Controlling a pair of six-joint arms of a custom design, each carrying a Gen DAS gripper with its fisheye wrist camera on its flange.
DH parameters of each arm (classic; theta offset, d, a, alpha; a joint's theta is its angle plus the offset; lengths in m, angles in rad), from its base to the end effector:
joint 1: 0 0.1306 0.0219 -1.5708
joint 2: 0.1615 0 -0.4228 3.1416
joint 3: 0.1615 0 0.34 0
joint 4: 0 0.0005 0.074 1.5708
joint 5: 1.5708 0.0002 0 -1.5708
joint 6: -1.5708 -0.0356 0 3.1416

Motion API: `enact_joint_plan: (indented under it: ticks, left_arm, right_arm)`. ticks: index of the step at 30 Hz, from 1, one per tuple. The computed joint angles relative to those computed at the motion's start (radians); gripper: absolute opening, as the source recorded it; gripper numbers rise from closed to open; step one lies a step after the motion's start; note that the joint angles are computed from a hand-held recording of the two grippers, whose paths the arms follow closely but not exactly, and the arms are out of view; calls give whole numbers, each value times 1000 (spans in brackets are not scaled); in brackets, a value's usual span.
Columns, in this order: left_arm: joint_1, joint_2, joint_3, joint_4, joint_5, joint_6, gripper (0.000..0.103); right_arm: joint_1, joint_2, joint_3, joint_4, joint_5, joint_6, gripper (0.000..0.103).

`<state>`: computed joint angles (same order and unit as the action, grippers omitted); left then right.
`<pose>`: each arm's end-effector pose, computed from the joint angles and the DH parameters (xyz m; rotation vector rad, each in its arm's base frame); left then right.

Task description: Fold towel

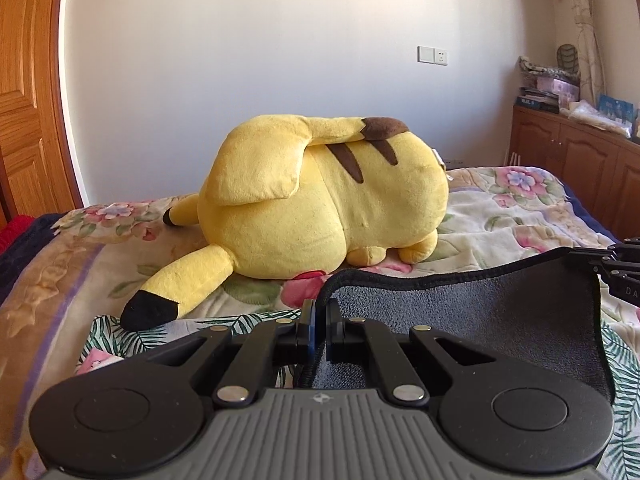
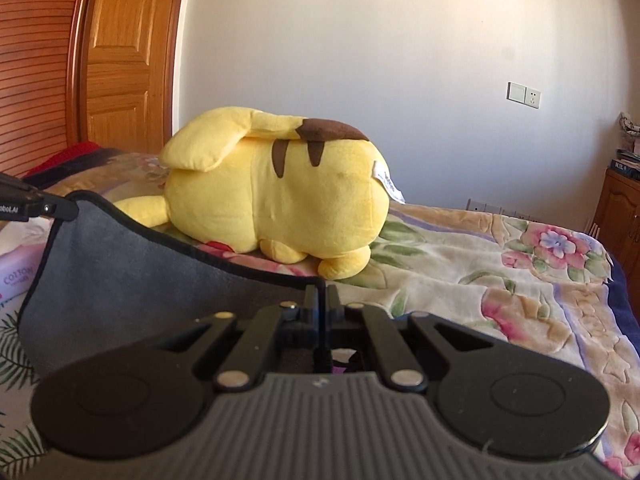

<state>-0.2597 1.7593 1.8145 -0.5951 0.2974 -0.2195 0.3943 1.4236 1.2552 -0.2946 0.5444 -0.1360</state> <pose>0.5760 -0.1644 0.4908 0.6699 1.9928 -0.3376 0.4288 0.1579 0.4495 0.0823 1.9669 -0.2082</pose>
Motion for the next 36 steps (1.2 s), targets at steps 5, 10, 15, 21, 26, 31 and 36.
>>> enact_joint_plan:
  ticks: [5,10,15,21,26,31,36]
  left_arm:
    - [-11,43,-5,15,-34,12,0]
    - [-22,77,-7,17,-64,1,0]
    - [-32,89,-24,27,-96,-37,0]
    - [-40,91,-21,28,-120,-66,0]
    - [-42,86,-21,40,-127,-70,0]
    - [-39,77,-33,45,-122,-65,1]
    - [-31,42,-68,33,-113,-63,8]
  right_arm:
    - [-18,33,-9,8,-10,-7,3]
    - [-36,67,-23,8,-31,-20,3]
    - [-43,89,-31,14,-45,-26,4]
    - [-36,89,-42,39,-24,-18,4]
    - [-30,82,-46,66,-14,1,5]
    - [-23,81,-38,72,4,19,54]
    - [-9,52,-43,49,0,-30,54]
